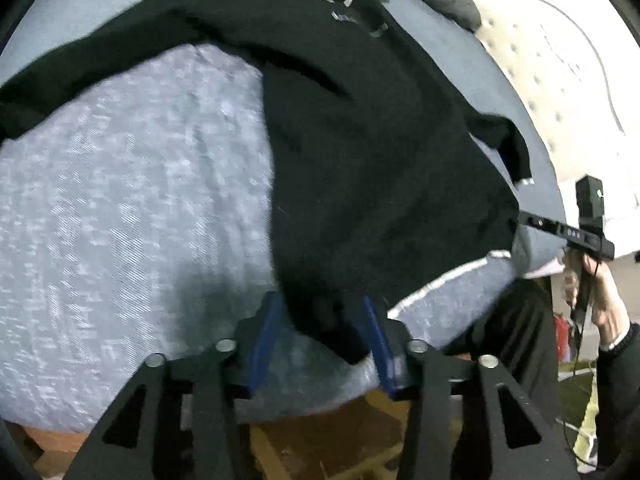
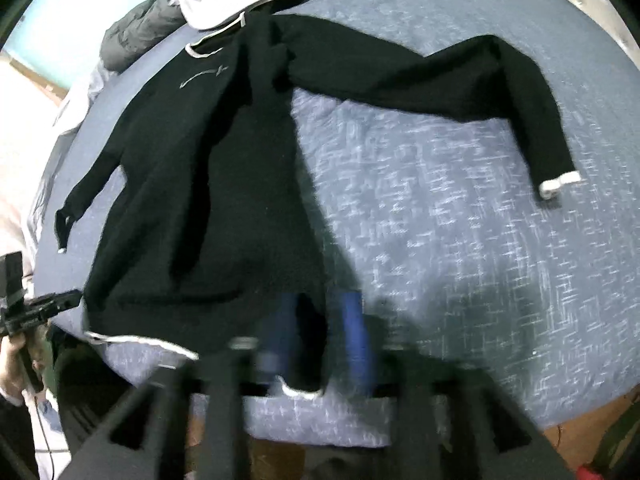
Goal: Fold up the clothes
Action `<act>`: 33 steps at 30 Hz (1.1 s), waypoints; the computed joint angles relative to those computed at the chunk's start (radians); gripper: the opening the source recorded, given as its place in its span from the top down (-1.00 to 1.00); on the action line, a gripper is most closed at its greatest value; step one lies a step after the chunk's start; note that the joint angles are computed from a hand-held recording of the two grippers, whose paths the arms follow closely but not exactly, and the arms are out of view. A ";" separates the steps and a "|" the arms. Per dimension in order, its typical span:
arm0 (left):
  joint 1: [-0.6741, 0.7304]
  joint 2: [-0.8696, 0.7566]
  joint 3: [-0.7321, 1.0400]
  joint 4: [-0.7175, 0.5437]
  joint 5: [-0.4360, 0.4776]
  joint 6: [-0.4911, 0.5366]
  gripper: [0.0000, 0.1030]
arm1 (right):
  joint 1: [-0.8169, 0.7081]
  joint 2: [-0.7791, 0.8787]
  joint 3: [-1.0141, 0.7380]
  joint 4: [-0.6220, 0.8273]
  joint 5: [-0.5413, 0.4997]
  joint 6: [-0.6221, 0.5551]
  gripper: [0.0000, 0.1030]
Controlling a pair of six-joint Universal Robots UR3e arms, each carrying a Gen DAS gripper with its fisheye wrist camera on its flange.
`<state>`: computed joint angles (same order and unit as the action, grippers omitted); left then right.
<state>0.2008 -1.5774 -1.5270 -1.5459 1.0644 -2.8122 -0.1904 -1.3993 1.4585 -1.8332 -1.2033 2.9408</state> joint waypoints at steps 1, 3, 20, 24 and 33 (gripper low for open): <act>-0.011 -0.005 0.003 -0.011 -0.003 0.002 0.08 | 0.000 0.005 -0.005 0.014 0.008 -0.007 0.03; -0.027 -0.009 -0.019 -0.001 -0.003 0.004 0.07 | 0.005 0.012 -0.009 0.032 0.013 -0.022 0.02; 0.028 0.006 -0.057 0.131 0.013 0.033 0.92 | -0.013 -0.046 0.071 0.016 0.093 -0.050 0.93; 0.061 -0.011 0.006 0.135 -0.037 0.015 0.93 | -0.061 -0.095 0.002 0.050 0.106 -0.045 0.93; 0.124 0.047 0.110 -0.024 -0.047 0.109 0.93 | 0.000 -0.094 -0.003 0.099 -0.002 -0.090 0.94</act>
<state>0.3244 -1.5299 -1.4174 -1.5698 1.0171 -2.7030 -0.1905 -1.4935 1.4558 -1.7344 -1.2051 2.8507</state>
